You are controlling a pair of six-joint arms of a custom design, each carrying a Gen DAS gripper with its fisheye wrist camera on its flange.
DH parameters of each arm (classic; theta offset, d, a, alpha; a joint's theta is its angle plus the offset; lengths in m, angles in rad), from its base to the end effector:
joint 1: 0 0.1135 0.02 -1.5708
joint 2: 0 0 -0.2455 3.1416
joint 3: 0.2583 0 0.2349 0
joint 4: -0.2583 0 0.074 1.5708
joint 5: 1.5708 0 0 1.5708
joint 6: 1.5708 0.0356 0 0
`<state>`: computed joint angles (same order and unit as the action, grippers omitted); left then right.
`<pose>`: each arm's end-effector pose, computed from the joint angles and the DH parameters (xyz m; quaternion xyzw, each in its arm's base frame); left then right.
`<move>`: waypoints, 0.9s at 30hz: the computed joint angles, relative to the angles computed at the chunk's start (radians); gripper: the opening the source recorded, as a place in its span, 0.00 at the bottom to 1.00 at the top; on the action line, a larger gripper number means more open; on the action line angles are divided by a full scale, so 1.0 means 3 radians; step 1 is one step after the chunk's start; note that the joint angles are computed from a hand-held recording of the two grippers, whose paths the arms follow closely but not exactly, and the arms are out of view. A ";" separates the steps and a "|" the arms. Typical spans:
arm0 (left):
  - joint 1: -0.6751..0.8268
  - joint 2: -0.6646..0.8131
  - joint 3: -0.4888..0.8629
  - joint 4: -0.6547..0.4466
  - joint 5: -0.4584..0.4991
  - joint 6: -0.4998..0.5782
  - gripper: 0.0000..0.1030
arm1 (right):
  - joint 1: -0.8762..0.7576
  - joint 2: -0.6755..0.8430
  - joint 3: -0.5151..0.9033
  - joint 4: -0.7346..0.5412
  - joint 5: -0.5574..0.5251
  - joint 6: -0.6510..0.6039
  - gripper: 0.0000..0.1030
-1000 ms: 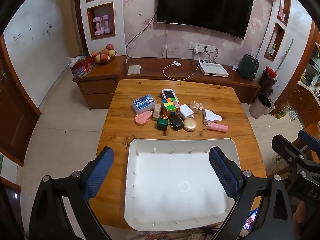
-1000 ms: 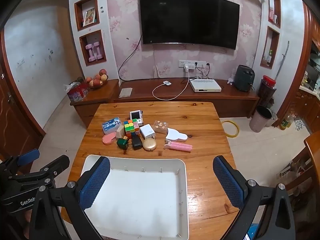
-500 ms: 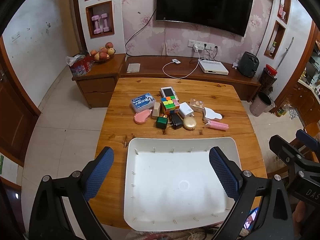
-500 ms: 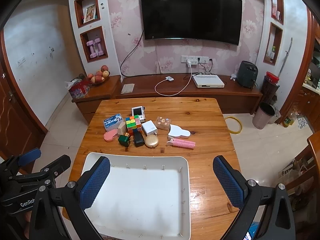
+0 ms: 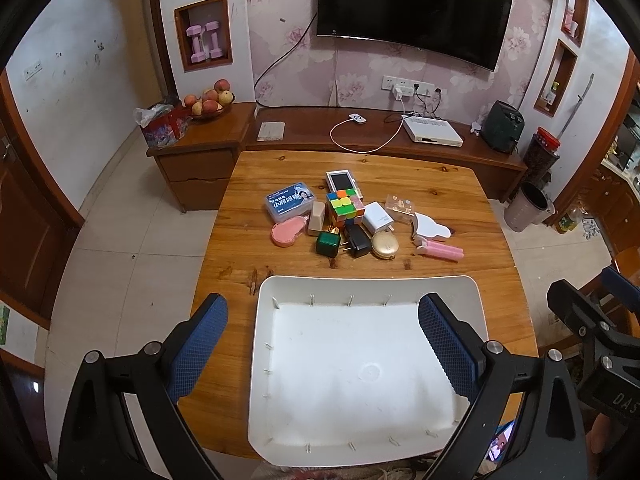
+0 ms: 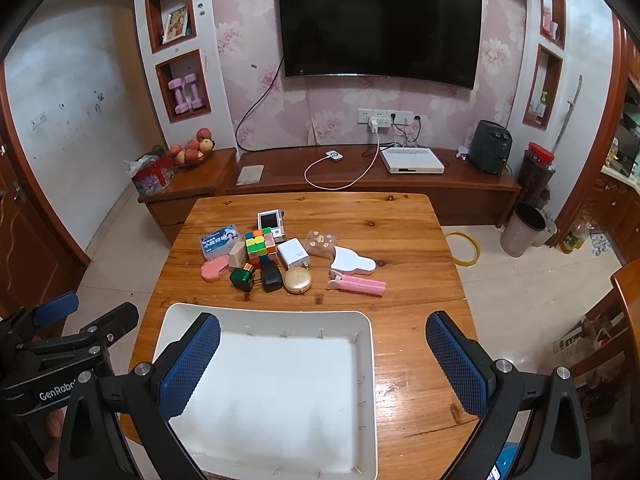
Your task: Organize rigid objects
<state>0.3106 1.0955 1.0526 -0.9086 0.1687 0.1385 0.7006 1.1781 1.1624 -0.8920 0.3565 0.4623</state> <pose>0.1927 0.0556 0.2932 -0.0560 0.9477 -0.0106 0.3139 0.1763 0.1324 0.3121 -0.0533 0.9308 0.0358 0.3598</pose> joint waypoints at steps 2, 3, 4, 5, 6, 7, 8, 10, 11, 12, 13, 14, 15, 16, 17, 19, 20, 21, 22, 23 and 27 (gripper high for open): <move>-0.0036 0.0037 0.0045 -0.0010 -0.0032 -0.0031 0.94 | -0.0018 0.0003 0.0004 0.0000 -0.0013 -0.0012 1.00; -0.0035 0.0038 0.0045 -0.0009 -0.0032 -0.0030 0.94 | -0.0018 0.0002 -0.0001 0.0001 -0.0012 -0.0013 1.00; -0.0050 0.0057 0.0060 -0.0009 -0.0049 -0.0042 0.94 | -0.0017 0.0000 -0.0002 0.0003 -0.0009 -0.0017 1.00; -0.0045 0.0054 0.0054 -0.0005 -0.0042 -0.0035 0.94 | -0.0021 0.0002 0.0002 0.0002 -0.0007 -0.0021 1.00; -0.0047 0.0064 0.0062 -0.0006 -0.0047 -0.0039 0.94 | -0.0021 0.0008 0.0004 0.0003 0.0004 -0.0027 1.00; -0.0052 0.0069 0.0066 -0.0006 -0.0051 -0.0046 0.94 | -0.0023 0.0017 0.0009 0.0005 0.0013 -0.0034 1.00; -0.0050 0.0080 0.0074 -0.0006 -0.0054 -0.0045 0.94 | -0.0037 0.0035 0.0021 0.0007 0.0014 -0.0047 1.00; -0.0046 0.0085 0.0078 -0.0008 -0.0052 -0.0039 0.94 | -0.0051 0.0052 0.0021 0.0010 0.0022 -0.0058 1.00; -0.0046 0.0079 0.0072 -0.0001 -0.0054 -0.0039 0.94 | -0.0051 0.0061 0.0023 0.0011 0.0027 -0.0059 1.00; -0.0046 0.0081 0.0073 -0.0002 -0.0056 -0.0038 0.94 | -0.0059 0.0064 0.0018 0.0015 0.0039 -0.0069 1.00; -0.0042 0.0082 0.0074 -0.0001 -0.0048 -0.0034 0.94 | -0.0048 0.0075 0.0022 0.0012 0.0063 -0.0065 1.00; -0.0042 0.0083 0.0076 -0.0002 -0.0047 -0.0035 0.94 | -0.0034 0.0088 0.0028 0.0010 0.0096 -0.0062 1.00; -0.0043 0.0086 0.0080 -0.0002 -0.0051 -0.0035 0.94 | -0.0032 0.0096 0.0034 0.0005 0.0118 -0.0067 1.00; -0.0044 0.0090 0.0084 -0.0003 -0.0056 -0.0037 0.94 | -0.0025 0.0112 0.0057 -0.0002 0.0134 -0.0070 1.00; -0.0038 0.0103 0.0092 0.0002 -0.0049 -0.0032 0.94 | -0.0016 0.0119 0.0064 0.0001 0.0154 -0.0070 1.00; -0.0040 0.0111 0.0101 0.0000 -0.0055 -0.0033 0.94 | 0.0000 0.0134 0.0089 -0.0006 0.0194 -0.0079 1.00; -0.0045 0.0112 0.0106 -0.0009 -0.0059 -0.0035 0.94 | 0.0009 0.0157 0.0124 -0.0020 0.0204 -0.0080 1.00; -0.0043 0.0111 0.0105 -0.0009 -0.0058 -0.0035 0.94 | 0.0005 0.0168 0.0136 -0.0023 0.0200 -0.0089 1.00; -0.0040 0.0110 0.0103 -0.0007 -0.0055 -0.0033 0.94 | 0.0002 0.0176 0.0144 -0.0023 0.0194 -0.0095 1.00; -0.0052 0.0108 0.0104 -0.0011 -0.0068 -0.0045 0.94 | 0.0003 0.0179 0.0147 -0.0029 0.0193 -0.0095 1.00; -0.0043 0.0114 0.0103 -0.0011 -0.0065 -0.0036 0.94 | 0.0000 0.0223 0.0180 -0.0044 0.0190 -0.0105 1.00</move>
<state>0.2976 1.1297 1.0834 -0.9118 0.1492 0.1277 0.7006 1.2449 1.2162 -0.9053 0.4135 0.4309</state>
